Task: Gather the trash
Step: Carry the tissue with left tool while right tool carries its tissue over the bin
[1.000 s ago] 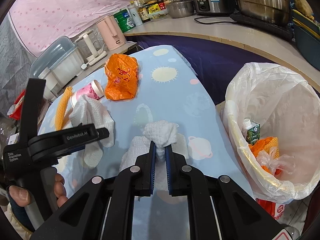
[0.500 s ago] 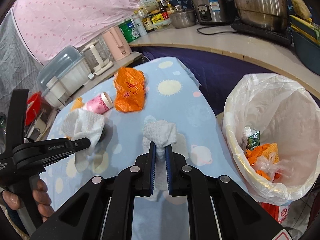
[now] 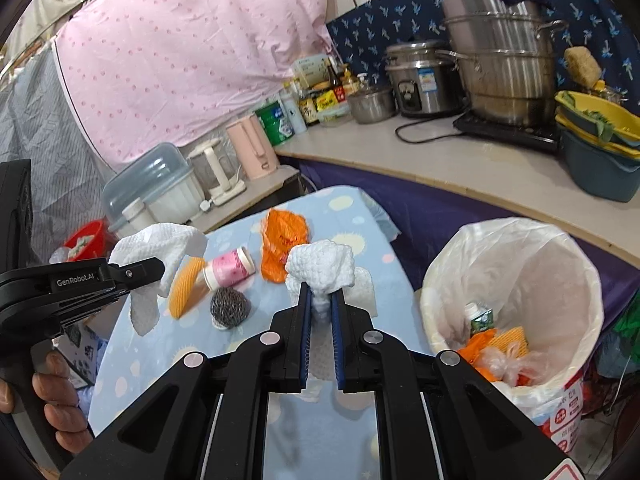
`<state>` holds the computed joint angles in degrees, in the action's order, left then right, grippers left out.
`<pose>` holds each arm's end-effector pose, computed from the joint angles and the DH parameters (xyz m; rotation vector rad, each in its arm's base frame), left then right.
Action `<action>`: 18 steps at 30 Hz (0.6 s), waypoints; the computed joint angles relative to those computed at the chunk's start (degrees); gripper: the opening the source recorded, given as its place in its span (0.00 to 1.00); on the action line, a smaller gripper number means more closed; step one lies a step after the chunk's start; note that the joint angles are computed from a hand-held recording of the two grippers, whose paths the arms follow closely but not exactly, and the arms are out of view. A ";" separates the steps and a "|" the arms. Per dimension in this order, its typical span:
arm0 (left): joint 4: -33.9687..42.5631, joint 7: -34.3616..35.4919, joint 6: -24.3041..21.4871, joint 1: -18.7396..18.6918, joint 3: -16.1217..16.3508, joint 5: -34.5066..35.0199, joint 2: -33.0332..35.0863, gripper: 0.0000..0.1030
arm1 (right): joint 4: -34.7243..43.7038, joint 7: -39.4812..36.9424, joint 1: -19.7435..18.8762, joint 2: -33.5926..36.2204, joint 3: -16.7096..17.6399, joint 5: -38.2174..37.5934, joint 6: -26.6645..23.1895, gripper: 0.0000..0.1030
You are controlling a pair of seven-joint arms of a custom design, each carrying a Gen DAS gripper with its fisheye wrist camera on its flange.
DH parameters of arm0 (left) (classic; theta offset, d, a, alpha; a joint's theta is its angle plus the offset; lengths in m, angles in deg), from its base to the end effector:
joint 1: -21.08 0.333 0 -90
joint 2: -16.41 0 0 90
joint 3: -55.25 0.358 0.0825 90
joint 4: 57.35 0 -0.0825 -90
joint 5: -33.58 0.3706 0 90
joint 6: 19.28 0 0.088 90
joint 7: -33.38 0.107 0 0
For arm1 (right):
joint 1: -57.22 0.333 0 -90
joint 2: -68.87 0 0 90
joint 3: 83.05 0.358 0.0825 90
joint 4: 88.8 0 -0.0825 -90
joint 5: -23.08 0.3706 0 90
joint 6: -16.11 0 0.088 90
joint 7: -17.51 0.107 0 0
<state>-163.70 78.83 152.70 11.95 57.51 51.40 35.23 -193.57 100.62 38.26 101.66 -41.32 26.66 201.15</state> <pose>0.6723 -0.1067 0.4872 -2.0938 1.4484 -0.9487 0.6840 0.1700 0.4417 -1.6609 1.3918 -0.3666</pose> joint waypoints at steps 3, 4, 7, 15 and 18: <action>0.69 1.29 0.35 -0.47 -0.96 0.30 -0.06 0.06 | -1.49 0.80 -1.53 -1.50 0.08 -0.07 1.54 0.09; 1.28 2.18 0.17 -0.33 -1.70 -0.07 0.20 0.06 | -2.04 1.34 -2.07 -2.05 -0.07 -0.26 2.09 0.09; 3.17 4.26 -0.43 -1.05 -2.94 -0.64 1.26 0.06 | -3.25 3.50 -2.89 -3.37 -1.38 -1.44 3.41 0.09; 10.01 14.06 -3.76 -1.30 -8.61 -6.16 6.43 0.06 | -3.82 10.32 -3.29 -5.02 -7.08 -4.65 5.24 0.09; 13.68 17.45 -5.70 -1.92 -10.06 -7.93 9.07 0.06 | -2.88 12.54 -2.68 -4.55 -9.55 -5.89 4.86 0.09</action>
<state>-150.02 96.28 147.00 10.03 47.45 43.47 44.30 -196.46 113.16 35.59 97.11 -50.87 20.77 206.02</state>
